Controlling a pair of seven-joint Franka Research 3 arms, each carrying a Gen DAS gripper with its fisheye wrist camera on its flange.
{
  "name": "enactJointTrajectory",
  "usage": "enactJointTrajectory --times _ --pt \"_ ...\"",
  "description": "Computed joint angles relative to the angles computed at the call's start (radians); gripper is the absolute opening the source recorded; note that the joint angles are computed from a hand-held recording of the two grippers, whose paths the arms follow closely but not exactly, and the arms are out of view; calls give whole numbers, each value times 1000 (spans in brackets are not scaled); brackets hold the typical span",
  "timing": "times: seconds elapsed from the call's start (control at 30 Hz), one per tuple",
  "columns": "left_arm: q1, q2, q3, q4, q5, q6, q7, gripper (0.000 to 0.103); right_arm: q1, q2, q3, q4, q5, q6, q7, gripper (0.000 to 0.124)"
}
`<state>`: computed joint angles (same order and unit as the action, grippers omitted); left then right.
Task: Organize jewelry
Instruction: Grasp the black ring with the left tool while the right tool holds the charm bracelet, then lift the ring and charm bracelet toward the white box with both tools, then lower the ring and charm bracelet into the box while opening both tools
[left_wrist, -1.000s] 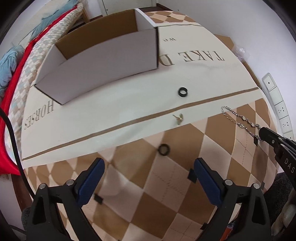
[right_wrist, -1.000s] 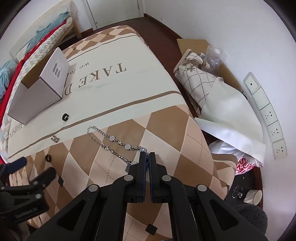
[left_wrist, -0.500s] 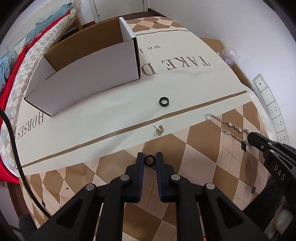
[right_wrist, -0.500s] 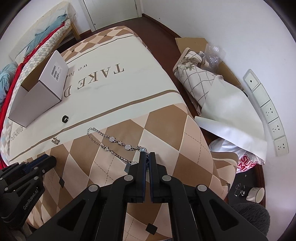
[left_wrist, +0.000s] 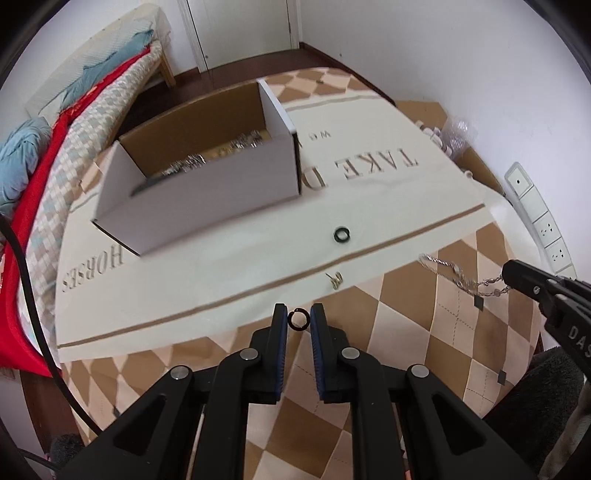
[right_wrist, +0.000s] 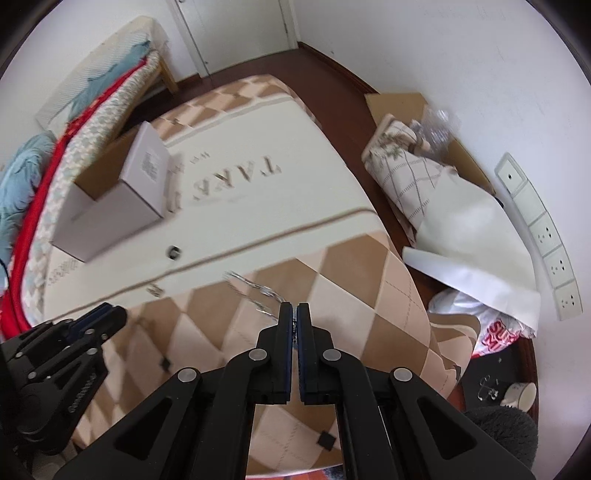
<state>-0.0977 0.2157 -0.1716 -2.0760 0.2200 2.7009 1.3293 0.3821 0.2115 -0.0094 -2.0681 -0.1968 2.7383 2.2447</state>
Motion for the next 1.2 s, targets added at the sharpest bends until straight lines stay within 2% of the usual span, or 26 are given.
enactJointTrajectory --times 0.23,0.4,0.57,0.67,0.77,0.9,1.07,1.2 --pt "52 -72 -10 -26 -134 -27 104 10 -17 -51 39 12 80 41 -92 2" --pt "68 -123 0 -23 -238 -41 177 10 -33 -60 80 63 217 33 -234 2" --pt "94 -147 24 38 -353 -87 277 10 -31 -40 110 158 340 29 -371 2" --pt "112 -136 38 92 -409 -115 325 10 -24 10 123 262 398 13 -442 2" --pt "134 -96 47 175 -423 -143 348 10 -7 101 122 415 410 -35 -486 2" --pt "167 -6 50 306 -414 -218 357 10 27 222 100 609 378 -120 -495 2" --pt "196 130 40 472 -368 -305 343 10 41 417 94 897 384 -288 -499 2" --pt "222 254 18 633 -377 -409 344 10 38 573 94 1123 401 -425 -487 2"
